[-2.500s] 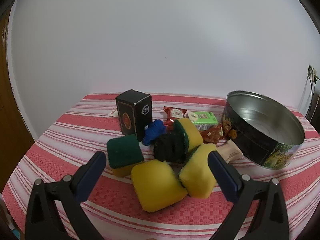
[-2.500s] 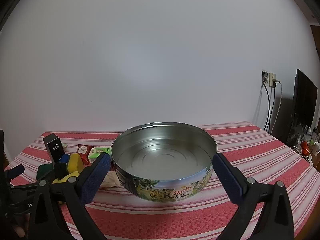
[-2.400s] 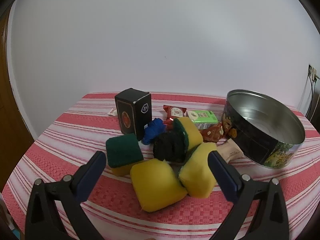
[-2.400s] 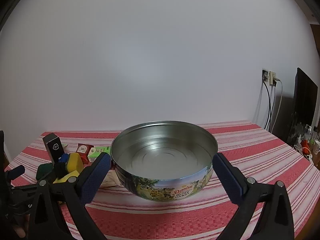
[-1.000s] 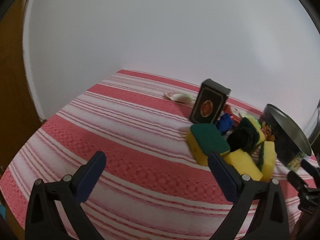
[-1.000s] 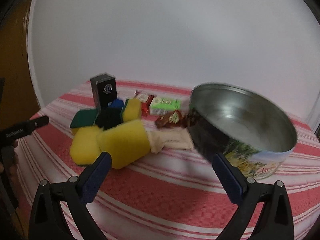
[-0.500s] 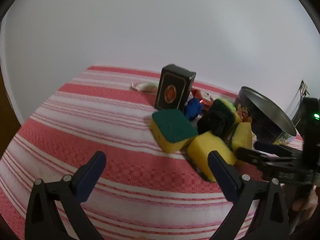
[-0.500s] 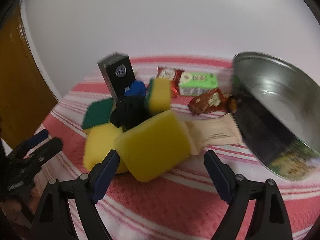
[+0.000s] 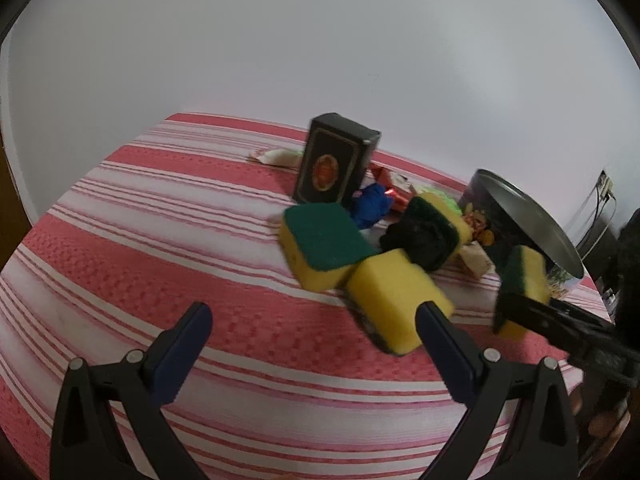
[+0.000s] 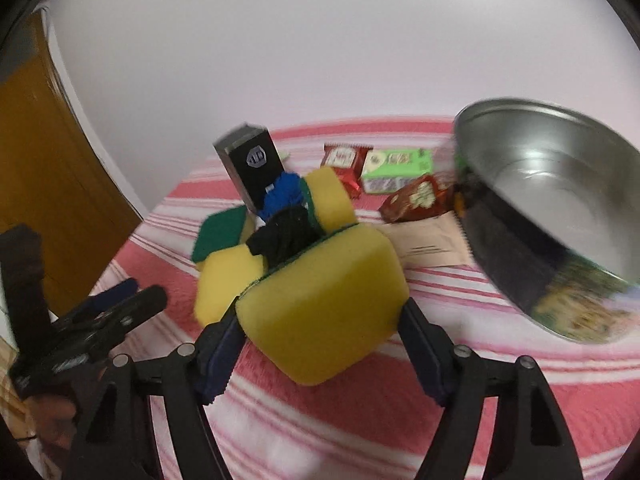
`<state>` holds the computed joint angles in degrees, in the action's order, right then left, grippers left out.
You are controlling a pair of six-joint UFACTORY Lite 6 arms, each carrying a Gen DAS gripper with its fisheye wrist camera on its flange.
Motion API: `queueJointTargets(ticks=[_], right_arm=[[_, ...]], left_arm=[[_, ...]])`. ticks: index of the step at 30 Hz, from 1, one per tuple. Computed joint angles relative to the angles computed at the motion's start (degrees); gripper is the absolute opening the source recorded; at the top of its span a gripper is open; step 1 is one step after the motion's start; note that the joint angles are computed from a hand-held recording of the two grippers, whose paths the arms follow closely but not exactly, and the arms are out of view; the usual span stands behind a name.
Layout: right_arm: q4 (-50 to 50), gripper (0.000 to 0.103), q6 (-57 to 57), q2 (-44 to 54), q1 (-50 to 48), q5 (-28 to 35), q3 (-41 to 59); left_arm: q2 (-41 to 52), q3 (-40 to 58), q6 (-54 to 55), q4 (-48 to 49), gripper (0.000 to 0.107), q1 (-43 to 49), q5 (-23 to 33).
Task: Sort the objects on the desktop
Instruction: 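Grasp a yellow sponge with the right gripper and lift it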
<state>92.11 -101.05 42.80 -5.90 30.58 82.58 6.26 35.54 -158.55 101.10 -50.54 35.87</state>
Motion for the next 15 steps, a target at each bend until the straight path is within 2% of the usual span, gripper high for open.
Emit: queueJointTargets(ticks=[4, 7, 10, 12, 13, 15], right_arm=[[15.04, 0.076, -17.38, -8.27, -2.82, -0.73, -11.34], [21.15, 0.076, -25.02, -10.58, -5.5, 0.77, -15.11], [22.94, 0.076, -27.82, -11.77, -8.23, 2.78, -17.55], [22.0, 0.076, -27.19, -11.98, -10.23, 4.27, -18.39], [21.19, 0.076, -26.29, -11.69, -10.96, 4.79, -18.19], [19.34, 0.077, -24.18, -11.31, -12.76, 6.25, -18.16]], left_arm=[[7.19, 10.15, 11.27, -10.97, 0.102, -1.79, 2.72], [12.29, 17.77, 16.48, -13.9, 0.1, -1.69, 1.93], [20.51, 28.7, 26.69, -21.14, 0.096, -0.82, 1.27], [25.4, 34.78, 33.12, -27.0, 0.081, 0.32, 0.78], [27.9, 37.73, 37.28, -31.13, 0.079, 1.63, -0.68], [30.15, 40.11, 40.2, -34.59, 0.078, 2.35, -0.23]])
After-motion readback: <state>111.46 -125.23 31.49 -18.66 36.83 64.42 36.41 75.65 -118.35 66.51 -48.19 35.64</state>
